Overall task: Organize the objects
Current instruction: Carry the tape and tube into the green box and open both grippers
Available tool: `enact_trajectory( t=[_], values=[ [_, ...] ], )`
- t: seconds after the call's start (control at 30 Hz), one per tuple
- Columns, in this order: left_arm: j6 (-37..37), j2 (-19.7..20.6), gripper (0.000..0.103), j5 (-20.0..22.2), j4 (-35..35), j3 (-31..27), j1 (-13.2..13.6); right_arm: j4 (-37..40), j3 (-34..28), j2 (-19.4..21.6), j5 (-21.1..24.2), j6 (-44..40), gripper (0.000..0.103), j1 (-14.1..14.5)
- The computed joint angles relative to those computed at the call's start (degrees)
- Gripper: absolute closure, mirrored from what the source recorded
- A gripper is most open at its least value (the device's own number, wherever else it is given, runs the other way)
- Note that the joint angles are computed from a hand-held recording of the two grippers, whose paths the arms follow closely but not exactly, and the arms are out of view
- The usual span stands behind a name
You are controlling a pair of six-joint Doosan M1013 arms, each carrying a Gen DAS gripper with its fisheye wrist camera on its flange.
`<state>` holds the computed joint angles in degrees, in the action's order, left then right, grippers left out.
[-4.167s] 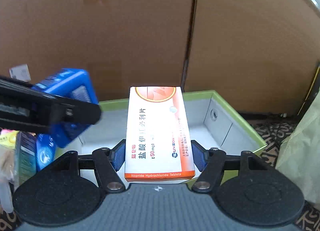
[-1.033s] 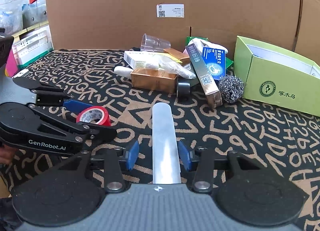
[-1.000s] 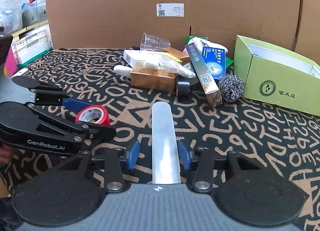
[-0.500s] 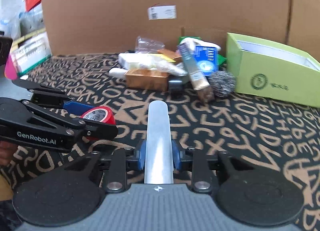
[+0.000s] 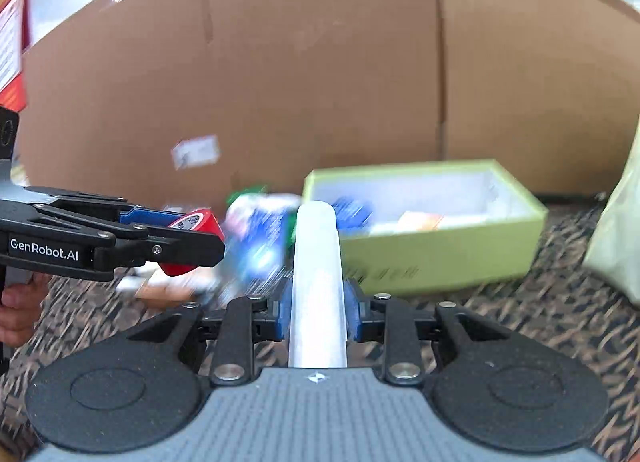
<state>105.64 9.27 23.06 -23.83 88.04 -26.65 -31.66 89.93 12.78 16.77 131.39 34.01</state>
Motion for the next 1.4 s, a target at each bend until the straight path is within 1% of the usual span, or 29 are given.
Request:
enact_trajectory(
  t=[0.03, 0.07, 0.13, 0.2, 0.23, 0.3, 0.4, 0.43, 0.53, 0.6, 0.67, 0.7, 0.77, 0.8, 0.83, 0.87, 0.9, 0.93, 1.0, 1.03, 1.07, 1.13, 1.2, 1.3, 1.4],
  values=[
    [-0.23, 1.21, 0.058, 0.52, -0.11, -1.85, -0.03, -1.96, -0.99, 0.51, 0.4, 1.82, 0.072, -0.48],
    [-2.18, 2.38, 0.058, 0.72, 1.76, -3.6, -0.31, -3.68, -2.13, 1.16, 1.02, 3.39, 0.072, -0.92],
    [-8.79, 5.01, 0.058, 1.46, 8.34, -7.3, -0.88, -6.05, -4.75, 2.81, 2.62, 5.49, 0.072, -1.87],
    [-13.42, 7.95, 0.058, 3.22, 11.98, -11.17, -1.09, -5.81, -7.68, 4.71, 4.56, 5.26, 0.072, -3.0],
    [-14.42, 9.38, 0.058, 4.02, 12.51, -12.97, -1.04, -6.1, -9.22, 5.86, 5.59, 5.99, 0.072, -3.52],
    [-18.23, 12.25, 0.058, 5.33, 16.18, -16.24, -1.12, -5.28, -12.14, 8.07, 7.22, 5.9, 0.072, -4.69],
    [-21.02, 16.14, 0.058, 7.8, 18.69, -20.63, -1.03, -7.33, -15.76, 11.25, 8.91, 8.66, 0.072, -5.81],
    [-22.4, 17.39, 0.058, 8.84, 19.96, -22.08, -1.02, -6.97, -16.48, 12.01, 9.14, 8.42, 0.072, -6.32],
    [-24.9, 20.31, 0.058, 10.93, 22.17, -25.14, -0.68, -3.26, -19.21, 14.54, 11.1, 4.01, 0.072, -7.27],
    [-25.11, 21.72, 0.058, 11.58, 21.92, -26.36, -0.35, -0.82, -20.41, 15.82, 12.05, 0.56, 0.072, -7.69],
    [-23.56, 22.91, 0.058, 11.96, 20.46, -27.31, 0.01, 0.98, -21.21, 16.79, 12.6, -2.83, 0.072, -7.85],
    [-22.38, 23.19, 0.055, 11.65, 19.46, -27.3, 0.2, 2.23, -21.8, 17.37, 12.96, -4.65, 0.072, -7.97],
    [-24.4, 23.38, 0.036, 11.38, 21.25, -27.11, 0.19, 5.91, -22.88, 18.46, 14.09, -8.89, 0.072, -8.31],
    [-24.34, 23.2, 0.014, 10.72, 19.73, -26.7, 0.48, 7.43, -23.53, 19.01, 15.2, -10.61, 0.069, -8.52],
    [-24.59, 22.41, 0.005, 7.97, 18.31, -25.14, 0.73, 8.02, -24.02, 19.41, 16.33, -11.34, 0.062, -8.65],
    [-24.72, 21.48, 0.004, 5.06, 17.65, -23.44, 0.86, 6.87, -23.9, 19.45, 16.5, -10.55, 0.058, -8.63],
    [-23.23, 20.71, 0.003, 3.55, 16.33, -22.37, 1.03, 4.91, -23.22, 19.12, 15.8, -9.04, 0.052, -8.54],
    [-21.13, 20.02, 0.002, 2.55, 14.75, -21.56, 1.2, 3.31, -22.48, 18.64, 14.91, -7.32, 0.05, -8.41],
    [-21.83, 18.1, 0.0, 0.4, 16.77, -19.37, 1.02, 1.38, -20.53, 17.07, 12.5, -4.28, 0.048, -8.28],
    [-22.3, 17.11, 0.0, -0.66, 18.16, -18.33, 0.88, -0.75, -19.18, 16.02, 10.78, -1.55, 0.043, -8.1],
    [-22.73, 15.88, 0.0, -1.63, 19.49, -16.96, 0.7, -4.5, -17.65, 14.87, 9.05, 2.65, 0.036, -7.77],
    [-23.01, 13.5, 0.0, -3.94, 20.61, -14.21, 0.49, -15.28, -14.48, 12.55, 6.09, 13.91, 0.031, -6.87],
    [-25.39, 11.03, 0.0, -4.6, 22.29, -11.66, 0.3, -25.19, -11.84, 10.43, 4.68, 24.33, 0.03, -5.84],
    [-30.81, 7.77, 0.0, -3.91, 25.89, -8.53, -0.01, -38.73, -7.62, 7.29, 1.06, 39.04, 0.026, -4.76],
    [-34.76, 4.13, 0.0, -5.33, 28.6, -3.85, 0.02, -55.75, -3.62, 4.83, 0.31, 56.61, 0.023, -2.96]
  ],
)
